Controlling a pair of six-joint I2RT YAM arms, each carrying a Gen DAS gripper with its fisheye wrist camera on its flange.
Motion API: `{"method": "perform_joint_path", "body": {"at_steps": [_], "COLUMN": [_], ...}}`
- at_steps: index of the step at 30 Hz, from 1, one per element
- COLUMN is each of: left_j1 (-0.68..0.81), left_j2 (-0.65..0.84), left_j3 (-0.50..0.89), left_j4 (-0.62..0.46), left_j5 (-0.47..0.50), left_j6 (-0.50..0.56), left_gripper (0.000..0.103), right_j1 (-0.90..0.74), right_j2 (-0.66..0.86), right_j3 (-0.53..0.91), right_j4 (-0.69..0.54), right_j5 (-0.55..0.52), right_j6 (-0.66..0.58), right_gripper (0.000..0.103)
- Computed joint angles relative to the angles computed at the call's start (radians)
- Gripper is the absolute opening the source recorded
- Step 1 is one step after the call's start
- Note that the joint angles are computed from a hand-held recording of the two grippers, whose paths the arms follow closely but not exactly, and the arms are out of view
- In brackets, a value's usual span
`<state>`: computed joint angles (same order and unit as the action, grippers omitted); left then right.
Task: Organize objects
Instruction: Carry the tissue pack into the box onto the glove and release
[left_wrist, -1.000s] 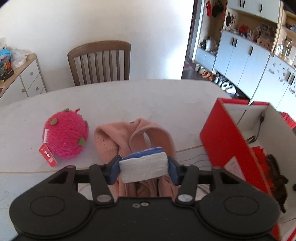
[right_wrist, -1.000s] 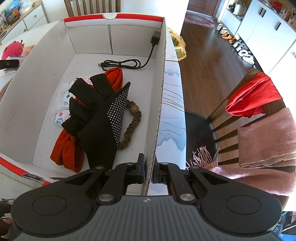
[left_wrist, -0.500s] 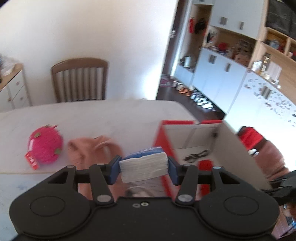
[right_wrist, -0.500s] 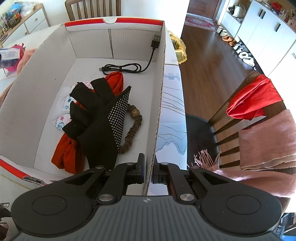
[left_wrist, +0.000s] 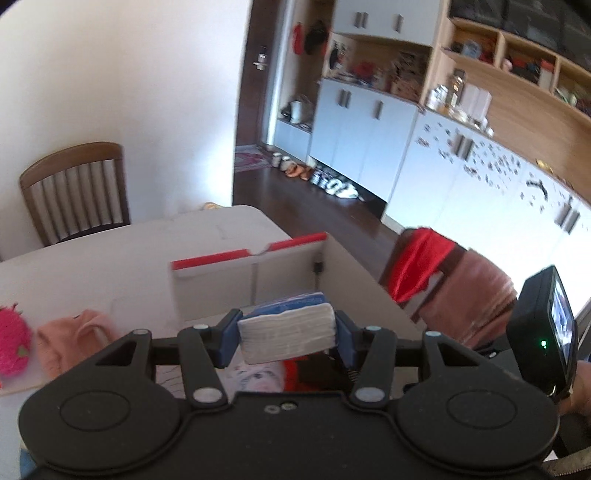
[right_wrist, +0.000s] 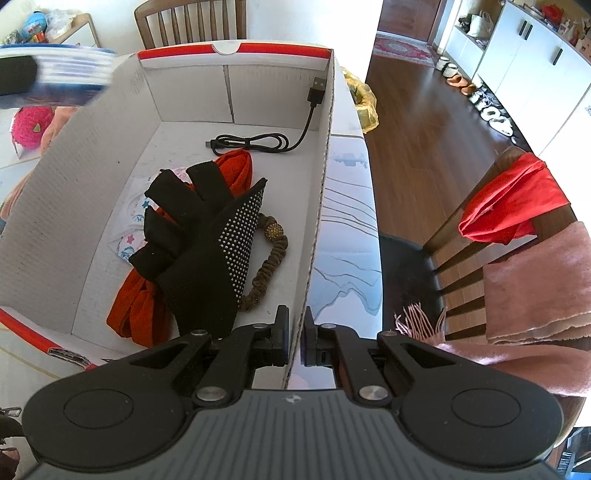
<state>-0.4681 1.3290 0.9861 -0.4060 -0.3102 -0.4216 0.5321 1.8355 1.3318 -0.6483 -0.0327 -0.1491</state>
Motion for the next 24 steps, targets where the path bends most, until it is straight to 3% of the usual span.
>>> {"method": "perform_joint_path", "body": {"at_steps": [14,24], "left_j1": [-0.043,-0.007], "left_j2": [0.304,0.469], "left_j3": [0.140,0.247], "left_j4": [0.093,0.048], "left_j5": [0.033,0.062], "left_j6": [0.091,0.133], "left_gripper": [0.050,0.050], "right_j1": [0.000,0.004], "right_j2": [0.004,0.022], "right_j3": [-0.003,0.009], "right_j4": [0.008,0.015], "right_j5": [0.000,-0.002], "right_j6": [-0.002,0.000], "right_gripper": [0.005,0.005]}}
